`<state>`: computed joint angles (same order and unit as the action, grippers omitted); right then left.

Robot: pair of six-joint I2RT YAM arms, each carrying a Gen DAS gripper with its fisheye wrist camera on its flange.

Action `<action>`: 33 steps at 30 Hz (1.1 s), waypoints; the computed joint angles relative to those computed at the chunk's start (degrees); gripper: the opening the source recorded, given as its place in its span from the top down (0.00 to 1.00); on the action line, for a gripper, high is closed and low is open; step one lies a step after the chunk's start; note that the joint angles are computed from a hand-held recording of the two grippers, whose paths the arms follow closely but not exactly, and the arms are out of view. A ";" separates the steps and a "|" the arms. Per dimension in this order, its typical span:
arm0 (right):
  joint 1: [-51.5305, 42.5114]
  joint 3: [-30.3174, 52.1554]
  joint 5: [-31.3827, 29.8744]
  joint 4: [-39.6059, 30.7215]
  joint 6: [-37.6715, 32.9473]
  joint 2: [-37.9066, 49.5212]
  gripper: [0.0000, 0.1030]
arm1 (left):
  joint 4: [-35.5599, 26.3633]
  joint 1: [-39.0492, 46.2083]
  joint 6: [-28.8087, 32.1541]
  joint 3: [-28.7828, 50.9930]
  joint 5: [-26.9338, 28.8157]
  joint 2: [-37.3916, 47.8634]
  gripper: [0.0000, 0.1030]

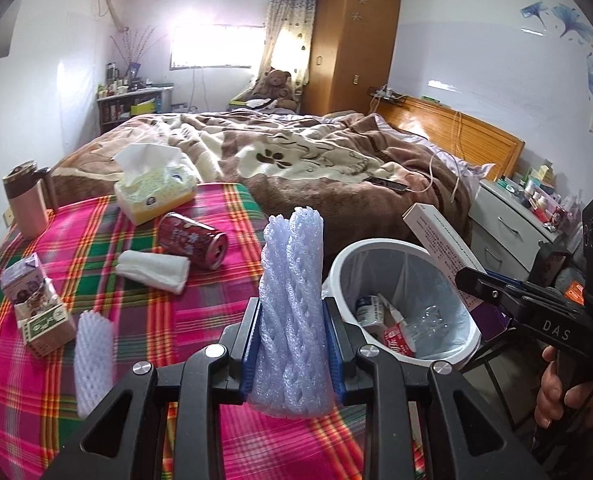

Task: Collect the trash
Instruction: 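Carry the foam net and cream box over the white wastebasket with both tools, then open both tools to drop the net and cream box into the wastebasket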

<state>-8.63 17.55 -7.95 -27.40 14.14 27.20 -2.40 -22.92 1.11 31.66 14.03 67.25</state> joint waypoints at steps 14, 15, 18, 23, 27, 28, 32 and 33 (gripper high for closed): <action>-16.63 -0.59 -6.65 0.57 -6.50 2.80 0.63 | 4.30 -13.05 -3.81 6.42 -4.47 10.99 0.71; -17.19 -0.55 -6.77 0.88 -6.80 3.33 0.63 | 4.53 -13.74 -4.02 6.94 -4.65 11.85 0.71; -19.15 -0.53 -7.25 1.57 -7.96 4.61 0.63 | 5.07 -15.62 -4.66 8.30 -5.44 13.88 0.71; -22.16 -0.46 -8.54 2.47 -9.78 6.70 0.63 | 5.59 -18.15 -5.47 9.97 -6.69 16.23 0.71; -23.30 -0.58 -9.12 3.16 -10.52 8.00 0.63 | 5.78 -19.22 -5.95 11.60 -7.29 18.53 0.71; -23.47 -0.58 -9.18 3.45 -10.69 8.48 0.63 | 5.87 -19.31 -5.98 11.79 -7.34 18.94 0.71; -24.64 -0.46 -9.88 4.52 -11.49 10.48 0.63 | 6.16 -19.88 -6.01 12.64 -7.74 20.52 0.71; -24.80 -0.41 -9.95 4.65 -11.67 10.76 0.63 | 6.23 -20.00 -6.19 12.98 -7.67 21.05 0.71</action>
